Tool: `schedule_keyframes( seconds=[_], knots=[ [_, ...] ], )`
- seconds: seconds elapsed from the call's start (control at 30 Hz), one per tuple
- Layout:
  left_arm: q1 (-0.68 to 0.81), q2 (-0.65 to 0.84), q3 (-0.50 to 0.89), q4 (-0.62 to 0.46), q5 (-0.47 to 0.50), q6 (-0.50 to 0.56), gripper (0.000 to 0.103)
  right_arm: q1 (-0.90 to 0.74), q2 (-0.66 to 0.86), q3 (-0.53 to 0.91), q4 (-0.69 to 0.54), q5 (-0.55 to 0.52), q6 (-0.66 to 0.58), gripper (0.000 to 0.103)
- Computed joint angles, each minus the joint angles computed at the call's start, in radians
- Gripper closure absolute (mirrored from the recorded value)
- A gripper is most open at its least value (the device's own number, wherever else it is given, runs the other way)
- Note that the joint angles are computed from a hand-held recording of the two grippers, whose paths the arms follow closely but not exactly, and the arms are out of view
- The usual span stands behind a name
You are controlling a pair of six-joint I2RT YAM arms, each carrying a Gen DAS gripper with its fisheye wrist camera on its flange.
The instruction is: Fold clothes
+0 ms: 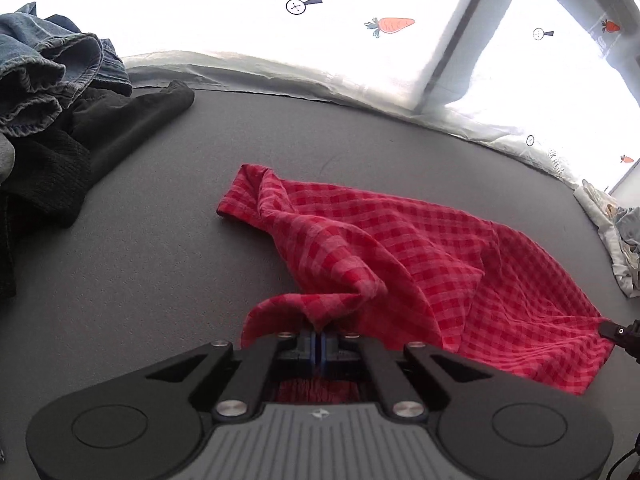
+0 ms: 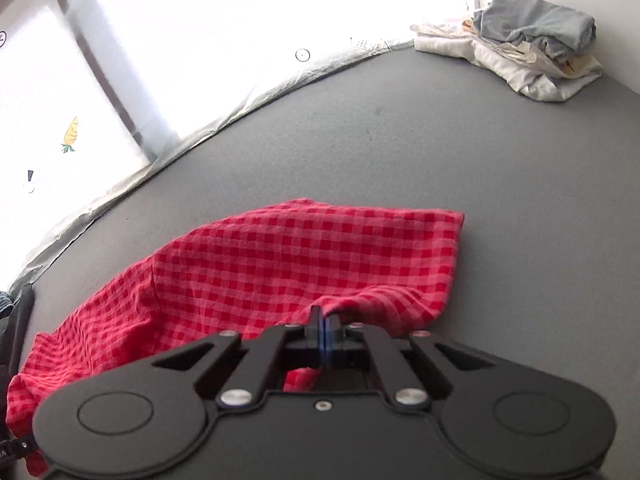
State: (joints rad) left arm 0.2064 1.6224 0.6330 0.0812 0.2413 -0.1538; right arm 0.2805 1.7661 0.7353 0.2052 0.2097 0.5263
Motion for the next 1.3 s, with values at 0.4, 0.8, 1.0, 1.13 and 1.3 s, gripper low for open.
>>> schedule_keyframes(
  seconds=[0.4, 0.8, 1.0, 1.13, 1.3],
  knots=[
    [-0.207, -0.404, 0.313, -0.065, -0.133, -0.215, 0.102, -0.230, -0.259, 0.252, 0.098, -0.186, -0.175, 0.102],
    [-0.648, -0.733, 0.024, -0.497, -0.541, -0.648, 0.101, -0.495, -0.326, 0.149, -0.151, -0.511, -0.290, 0.101],
    [-0.763, -0.620, -0.235, -0.496, -0.531, -1.000, 0.095, -0.519, -0.160, 0.043, -0.171, -0.483, -0.451, 0.066],
    [-0.848, -0.583, -0.286, -0.513, -0.582, -1.092, 0.079, -0.584, -0.157, -0.102, -0.128, -0.501, -0.501, 0.063],
    [-0.927, -0.525, -0.285, -0.527, -0.620, -1.153, 0.069, -0.652, -0.160, -0.201, -0.144, -0.535, -0.544, 0.062]
  ],
)
